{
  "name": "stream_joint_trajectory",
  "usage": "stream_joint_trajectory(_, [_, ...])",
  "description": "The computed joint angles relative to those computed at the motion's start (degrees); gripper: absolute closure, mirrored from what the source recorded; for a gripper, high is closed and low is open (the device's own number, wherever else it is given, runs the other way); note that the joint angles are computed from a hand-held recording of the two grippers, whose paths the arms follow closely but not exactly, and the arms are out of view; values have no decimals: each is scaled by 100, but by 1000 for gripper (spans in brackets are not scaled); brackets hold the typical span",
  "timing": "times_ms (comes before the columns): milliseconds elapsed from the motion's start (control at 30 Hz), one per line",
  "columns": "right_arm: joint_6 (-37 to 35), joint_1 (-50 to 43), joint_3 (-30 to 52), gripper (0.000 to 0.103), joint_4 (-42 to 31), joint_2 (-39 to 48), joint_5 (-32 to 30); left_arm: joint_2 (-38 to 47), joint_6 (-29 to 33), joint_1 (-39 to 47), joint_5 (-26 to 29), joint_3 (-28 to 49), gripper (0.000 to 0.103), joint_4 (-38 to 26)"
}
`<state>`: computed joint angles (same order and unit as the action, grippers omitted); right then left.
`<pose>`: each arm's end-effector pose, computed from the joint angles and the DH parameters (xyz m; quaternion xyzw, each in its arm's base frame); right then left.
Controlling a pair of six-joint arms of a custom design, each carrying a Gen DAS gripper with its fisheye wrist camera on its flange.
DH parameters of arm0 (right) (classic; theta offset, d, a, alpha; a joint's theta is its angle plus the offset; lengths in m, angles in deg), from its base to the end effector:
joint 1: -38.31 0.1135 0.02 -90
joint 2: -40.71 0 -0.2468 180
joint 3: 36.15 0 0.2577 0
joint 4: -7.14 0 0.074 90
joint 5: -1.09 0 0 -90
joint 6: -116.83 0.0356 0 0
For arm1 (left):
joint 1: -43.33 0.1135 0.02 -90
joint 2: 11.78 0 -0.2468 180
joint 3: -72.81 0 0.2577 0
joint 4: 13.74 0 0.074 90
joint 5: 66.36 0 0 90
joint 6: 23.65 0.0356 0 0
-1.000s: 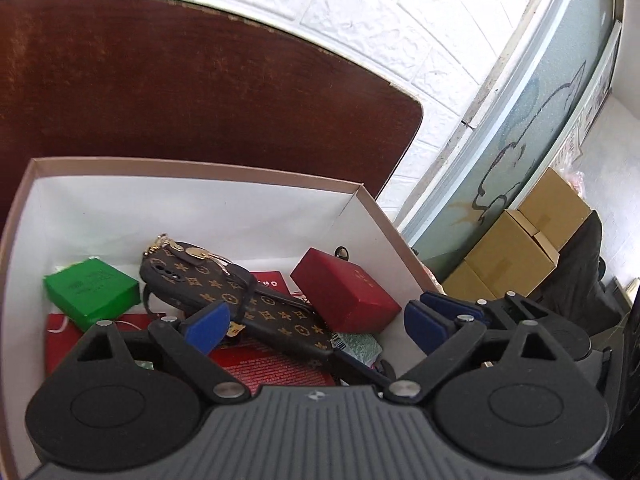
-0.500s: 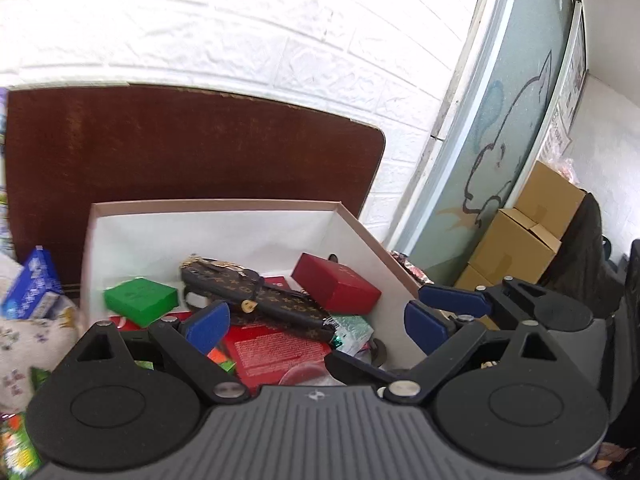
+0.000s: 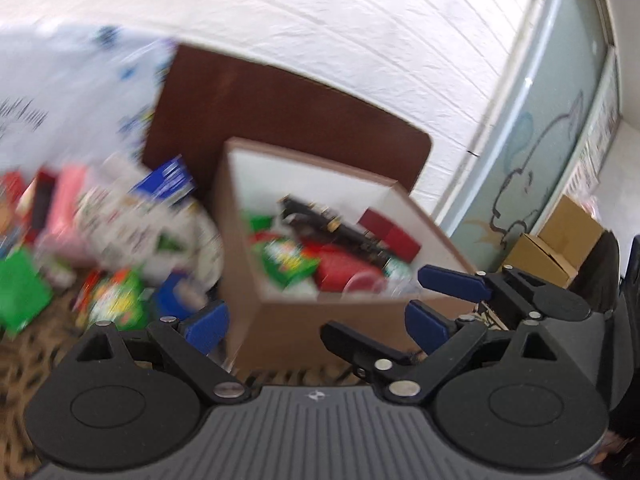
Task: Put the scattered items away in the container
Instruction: 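Move both tools back to the rug toward the green boxes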
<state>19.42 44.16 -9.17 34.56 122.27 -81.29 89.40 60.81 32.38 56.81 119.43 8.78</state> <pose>0.2296 0.0188 0.0977 -0.0639 0.8498 -0.0638 0.5193 0.2960 -0.0771 0.0906 0.1777 0.8309 -0.3137 0.4237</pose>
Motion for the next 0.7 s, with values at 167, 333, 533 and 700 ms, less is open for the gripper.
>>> stream_joint_trajectory(167, [354,1273,-6,12,1014,1128,672,131,369,732,272,-576,5,379])
stream_joint_trajectory(333, [1003,2001,363,12,1779,2525,946,613,924,1352,574,-741,5,678])
stream_joint_trajectory(533, [1462,2372,973,12,1641,3351,877,1095,745,1971,592,-358,6,654])
stream_joint_trajectory(700, [1263,2496,1350,13,1631,3533,856,1478,431,2225,295,199,6,872])
